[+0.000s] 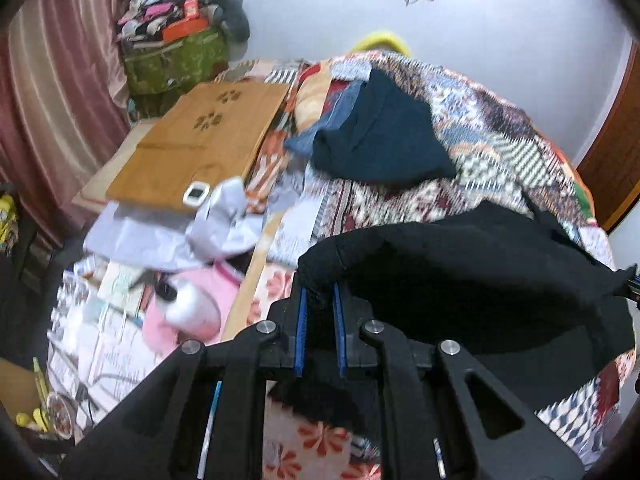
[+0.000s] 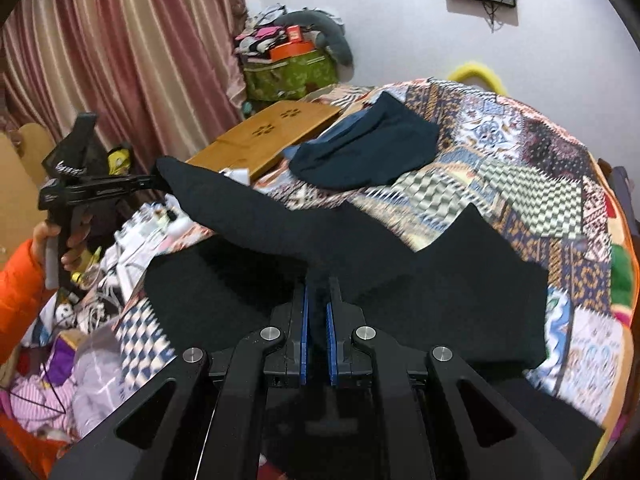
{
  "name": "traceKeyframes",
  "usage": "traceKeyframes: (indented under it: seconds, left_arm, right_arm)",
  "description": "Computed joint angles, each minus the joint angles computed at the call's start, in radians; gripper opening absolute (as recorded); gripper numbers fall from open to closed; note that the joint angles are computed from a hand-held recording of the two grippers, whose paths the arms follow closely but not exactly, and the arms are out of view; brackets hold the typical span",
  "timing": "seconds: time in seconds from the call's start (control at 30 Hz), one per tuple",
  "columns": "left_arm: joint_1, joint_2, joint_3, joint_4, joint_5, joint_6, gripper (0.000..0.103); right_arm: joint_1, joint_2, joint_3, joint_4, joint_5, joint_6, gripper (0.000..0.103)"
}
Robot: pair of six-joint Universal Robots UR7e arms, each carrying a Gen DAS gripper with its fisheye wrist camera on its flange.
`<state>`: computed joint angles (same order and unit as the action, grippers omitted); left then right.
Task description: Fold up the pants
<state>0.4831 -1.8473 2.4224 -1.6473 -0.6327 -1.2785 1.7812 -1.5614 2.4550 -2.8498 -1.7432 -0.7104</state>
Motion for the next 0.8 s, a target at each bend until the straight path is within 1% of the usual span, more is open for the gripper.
traceKeyframes:
  seconds: [0.07,0.13,0.27,0.33,0.37,0.53,0.63,0.7,0.8]
  left_arm:
    - [-0.005,-0.023,0.032,0.005,-0.031,-0.030,0.011]
    - [-0.007,-0.031,0.055,0.017,-0.058,-0.059,0.011]
    - [-0.005,-0.015,0.088,0.028,-0.107,-0.099,0.011]
    - [-0.011,-0.007,0.092,0.039,-0.115,-0.114,0.011]
    - [-0.017,-0.003,0.088,0.053,-0.114,-0.126,0.011]
    - [-0.052,0.005,0.051,0.140,-0.086,-0.188,0.012]
    - [-0.074,0.000,0.028,0.166,-0.069,-0.197,0.012]
    - [-0.083,0.012,0.012,0.179,-0.057,-0.207,0.012]
    - [-0.093,0.029,-0.009,0.178,-0.042,-0.203,0.012]
  right_arm:
    - [-0.004,-0.010,0.029,0.001,-0.001,0.006,0.007]
    - [-0.010,-0.005,0.060,-0.031,-0.014,-0.001,0.007]
    - [-0.023,0.006,0.101,-0.086,-0.028,0.018,0.007]
    - [-0.024,0.001,0.113,-0.101,-0.031,0.029,0.008]
    - [-0.024,-0.007,0.117,-0.100,-0.030,0.030,0.011]
    - [-0.003,-0.054,0.122,-0.088,-0.034,0.034,0.011]
    - [-0.002,-0.083,0.119,-0.086,-0.028,0.037,0.019]
    - [-0.006,-0.104,0.113,-0.081,-0.022,0.043,0.028]
    - [-0.008,-0.132,0.096,-0.057,-0.013,0.053,0.029]
